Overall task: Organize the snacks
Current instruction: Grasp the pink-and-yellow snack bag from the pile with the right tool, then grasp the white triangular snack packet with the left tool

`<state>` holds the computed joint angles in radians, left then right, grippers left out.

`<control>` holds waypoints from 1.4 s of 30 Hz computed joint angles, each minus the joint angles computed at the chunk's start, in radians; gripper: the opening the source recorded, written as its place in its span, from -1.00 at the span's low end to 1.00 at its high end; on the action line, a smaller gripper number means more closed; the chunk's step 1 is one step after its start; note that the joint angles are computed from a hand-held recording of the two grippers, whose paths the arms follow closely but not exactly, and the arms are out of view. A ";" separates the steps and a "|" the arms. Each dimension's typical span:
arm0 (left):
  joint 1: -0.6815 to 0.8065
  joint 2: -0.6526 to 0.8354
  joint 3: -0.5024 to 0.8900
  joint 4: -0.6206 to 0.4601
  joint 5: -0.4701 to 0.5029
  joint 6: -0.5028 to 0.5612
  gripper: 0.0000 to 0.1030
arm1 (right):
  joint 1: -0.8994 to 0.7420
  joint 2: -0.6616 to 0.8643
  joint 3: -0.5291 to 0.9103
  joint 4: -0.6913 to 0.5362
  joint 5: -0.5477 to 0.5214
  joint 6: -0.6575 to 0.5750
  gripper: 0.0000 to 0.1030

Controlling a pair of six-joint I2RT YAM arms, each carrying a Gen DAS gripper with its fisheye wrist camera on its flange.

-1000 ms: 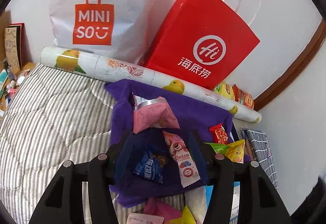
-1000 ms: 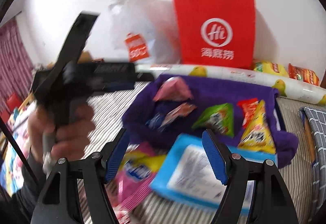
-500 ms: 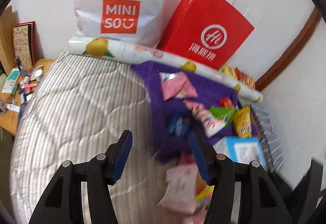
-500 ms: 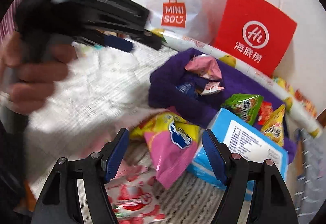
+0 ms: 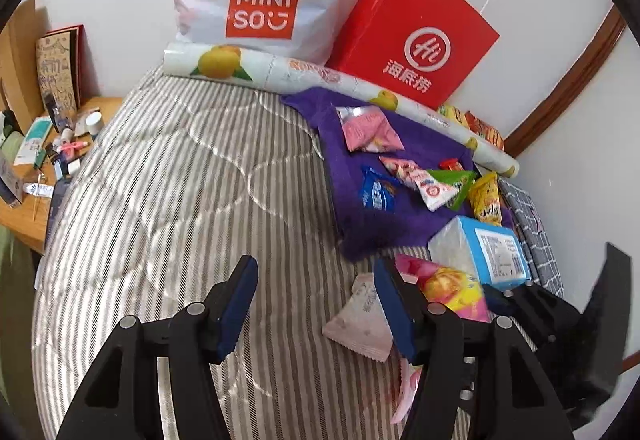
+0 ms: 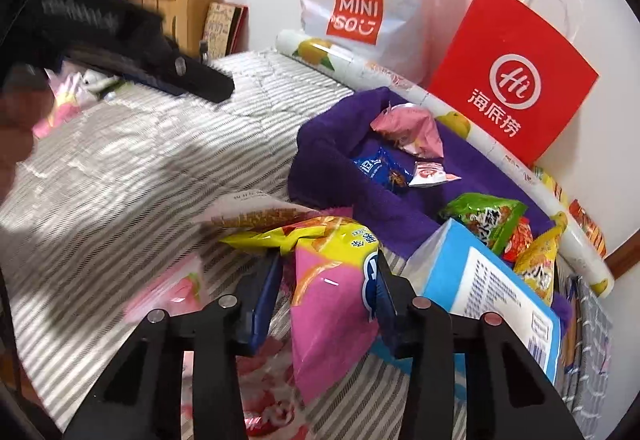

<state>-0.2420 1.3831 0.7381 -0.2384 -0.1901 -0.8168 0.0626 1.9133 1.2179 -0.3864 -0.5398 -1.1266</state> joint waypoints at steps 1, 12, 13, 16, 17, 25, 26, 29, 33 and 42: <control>-0.009 0.008 0.000 0.002 -0.004 -0.005 0.13 | -0.014 -0.006 0.006 -0.025 -0.017 0.000 -0.17; -0.092 0.156 0.048 0.038 -0.006 -0.006 0.13 | -0.220 -0.075 0.045 -0.305 -0.265 -0.070 -0.17; -0.101 0.171 0.057 0.038 -0.010 -0.002 0.13 | -0.235 -0.077 0.052 -0.329 -0.281 -0.080 -0.17; -0.133 0.222 0.099 0.016 -0.033 0.023 0.13 | -0.288 -0.070 0.098 -0.420 -0.334 -0.115 -0.17; -0.144 0.240 0.117 0.002 -0.044 0.033 0.13 | -0.310 -0.068 0.109 -0.438 -0.350 -0.123 -0.17; -0.189 0.341 0.204 -0.050 -0.123 0.079 0.15 | -0.456 0.041 0.238 -0.457 -0.357 -0.119 -0.17; -0.193 0.349 0.212 -0.054 -0.135 0.081 0.16 | -0.471 0.060 0.255 -0.448 -0.350 -0.109 -0.17; -0.201 0.361 0.220 -0.050 -0.158 0.084 0.16 | -0.492 0.113 0.297 -0.409 -0.321 -0.062 -0.17; -0.202 0.351 0.193 -0.007 -0.171 0.079 0.05 | -0.494 0.184 0.324 -0.329 -0.253 0.021 -0.17; -0.199 0.338 0.158 0.043 -0.174 0.086 0.03 | -0.478 0.208 0.274 -0.197 -0.236 0.095 -0.13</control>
<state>-0.4412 1.7207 0.8964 -0.1957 -0.3638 -0.7307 -0.4153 2.1208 1.4921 -0.5836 -0.7763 -1.0316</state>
